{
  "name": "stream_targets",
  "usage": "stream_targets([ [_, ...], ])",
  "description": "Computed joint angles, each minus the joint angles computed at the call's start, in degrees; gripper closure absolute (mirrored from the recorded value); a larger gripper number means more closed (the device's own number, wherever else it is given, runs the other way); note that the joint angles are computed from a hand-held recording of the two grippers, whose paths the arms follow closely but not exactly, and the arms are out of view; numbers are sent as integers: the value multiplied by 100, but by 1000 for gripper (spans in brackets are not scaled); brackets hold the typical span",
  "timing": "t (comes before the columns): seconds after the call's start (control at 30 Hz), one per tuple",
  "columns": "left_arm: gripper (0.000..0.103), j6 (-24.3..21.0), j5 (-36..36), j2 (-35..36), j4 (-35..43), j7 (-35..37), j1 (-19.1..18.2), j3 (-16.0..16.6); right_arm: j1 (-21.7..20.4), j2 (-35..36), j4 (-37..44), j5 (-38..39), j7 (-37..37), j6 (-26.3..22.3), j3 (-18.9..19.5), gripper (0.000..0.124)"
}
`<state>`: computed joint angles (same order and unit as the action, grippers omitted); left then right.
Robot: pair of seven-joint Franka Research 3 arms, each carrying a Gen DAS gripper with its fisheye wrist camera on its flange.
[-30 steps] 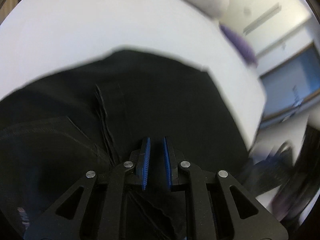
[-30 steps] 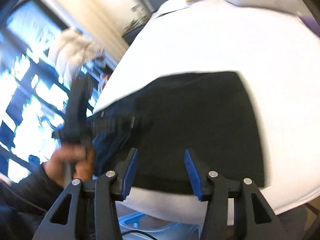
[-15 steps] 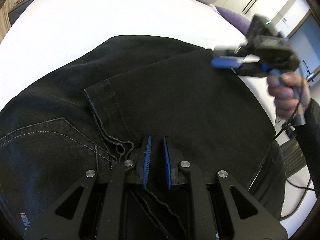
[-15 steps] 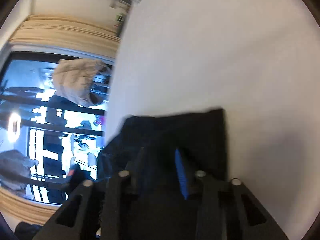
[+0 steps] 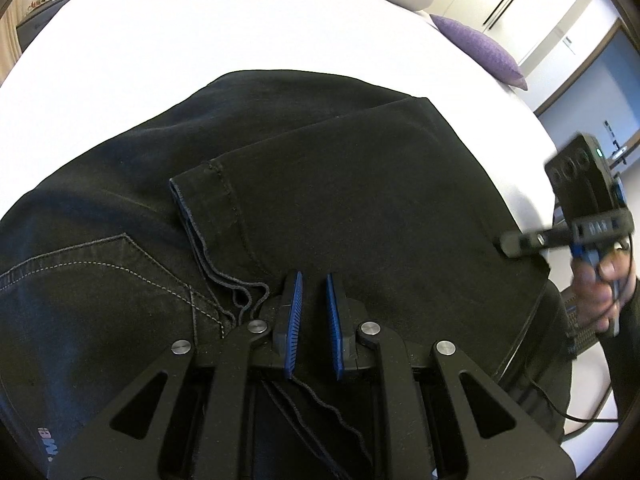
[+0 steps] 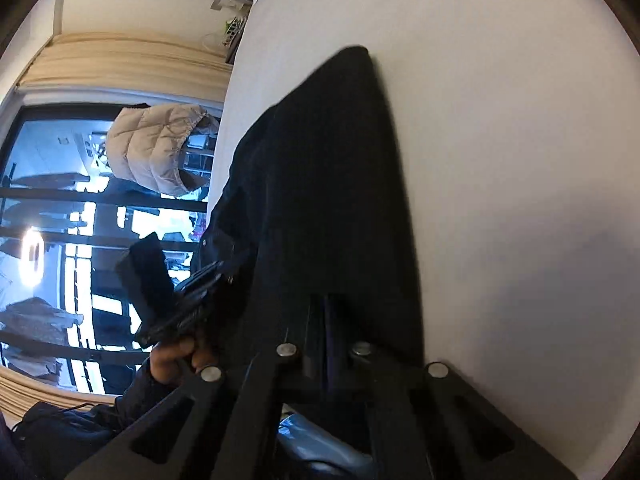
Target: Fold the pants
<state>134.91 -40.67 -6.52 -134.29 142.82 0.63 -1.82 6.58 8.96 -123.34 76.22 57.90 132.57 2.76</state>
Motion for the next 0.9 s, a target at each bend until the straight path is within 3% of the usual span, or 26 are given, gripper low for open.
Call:
stream_targets([
  [0.3, 91, 107, -350, -92, -191, 245, -15, 65, 210, -525, -829, 817, -173, 307, -38, 124],
  [0.43, 90, -359, -695, -369, -271, 154, 165, 296, 262, -512, -794, 932, -116, 411, -40, 124],
  [0.47, 90, -438, -761, -593, -382, 158, 240, 388, 311, -637, -820, 775, -63, 587, -20, 116],
  [0.5, 90, -471, -797, -756, -467, 200, 280, 462, 346, -724, -839, 753, -87, 685, -12, 93],
  [0.57, 90, -649, -879, -1236, -694, 277, 422, 740, 404, -913, -882, 1058, -311, 748, -15, 61],
  [0.7, 88, -1166, -916, -2053, -1061, 37, 897, 1461, 585, -952, -620, 1772, -1023, 694, 5, 57],
  [0.73, 84, -1217, -887, -2165, -1126, -29, 1009, 1578, 621, -855, -474, 1823, -1074, 622, 18, 57],
  [0.8, 52, -1270, -832, -2363, -1279, -208, 1305, 1846, 678, -567, -108, 1826, -1122, 486, 69, 57],
  [0.83, 21, -1232, -830, -2420, -1346, -312, 1430, 1933, 684, -421, 54, 1800, -1105, 409, 91, 57],
  [0.87, 14, -1118, -939, -2508, -1467, -405, 1587, 2076, 697, -240, 260, 1767, -1045, 344, 131, 57],
  [0.9, 14, -1101, -1000, -2510, -1505, -445, 1661, 2181, 711, -35, 492, 1716, -962, 303, 180, 57],
])
